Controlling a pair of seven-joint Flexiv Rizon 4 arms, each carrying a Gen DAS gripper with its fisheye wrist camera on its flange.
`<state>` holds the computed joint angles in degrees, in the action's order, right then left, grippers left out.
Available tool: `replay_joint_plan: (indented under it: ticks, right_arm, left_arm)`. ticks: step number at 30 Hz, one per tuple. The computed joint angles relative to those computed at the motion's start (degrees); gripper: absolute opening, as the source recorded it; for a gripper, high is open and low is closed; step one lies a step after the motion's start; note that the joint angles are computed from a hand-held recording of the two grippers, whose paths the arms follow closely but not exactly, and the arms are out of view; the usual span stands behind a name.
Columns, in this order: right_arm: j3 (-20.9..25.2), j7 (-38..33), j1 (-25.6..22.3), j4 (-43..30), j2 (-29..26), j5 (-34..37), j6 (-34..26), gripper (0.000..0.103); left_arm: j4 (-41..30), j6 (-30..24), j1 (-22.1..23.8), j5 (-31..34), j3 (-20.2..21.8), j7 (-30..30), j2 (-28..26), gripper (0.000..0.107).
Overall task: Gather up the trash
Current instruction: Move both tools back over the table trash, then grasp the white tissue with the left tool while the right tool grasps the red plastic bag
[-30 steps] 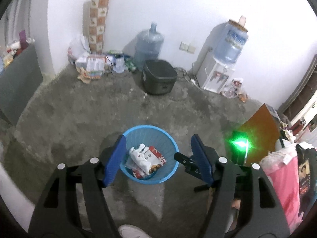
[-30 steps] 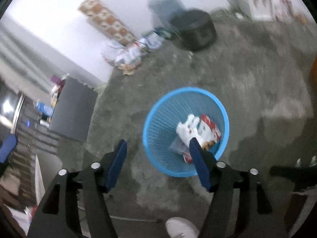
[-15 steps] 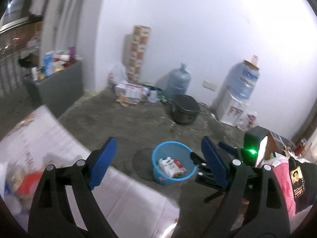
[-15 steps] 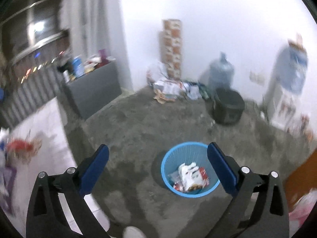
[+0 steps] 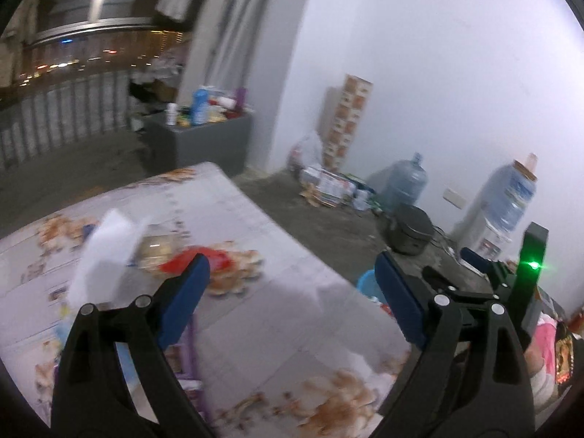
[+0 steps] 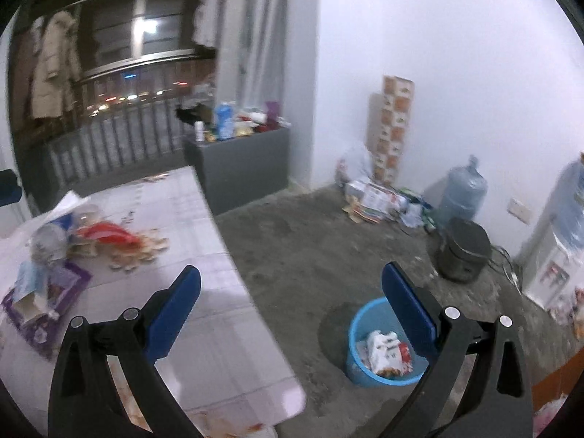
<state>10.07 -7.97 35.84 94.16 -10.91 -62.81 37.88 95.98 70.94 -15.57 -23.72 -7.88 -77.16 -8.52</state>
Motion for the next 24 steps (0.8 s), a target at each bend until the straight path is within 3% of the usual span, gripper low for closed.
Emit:
replay_joint_plan:
  ticks: [11,24]
  right_arm:
    - [-2.11,-5.26,3.53,-8.49,-6.71,1.52,7.78,0.097]
    - [-3.74,-16.32,5.77,-20.86,-15.55,20.69,16.48,0.097]
  left_arm:
    - [9.14,4.05,3.7,-3.25,4.53,-2.75,7.24,0.087]
    - [12.58,4.35,5.58,-9.57,6.03,1.87,8.63,0.087]
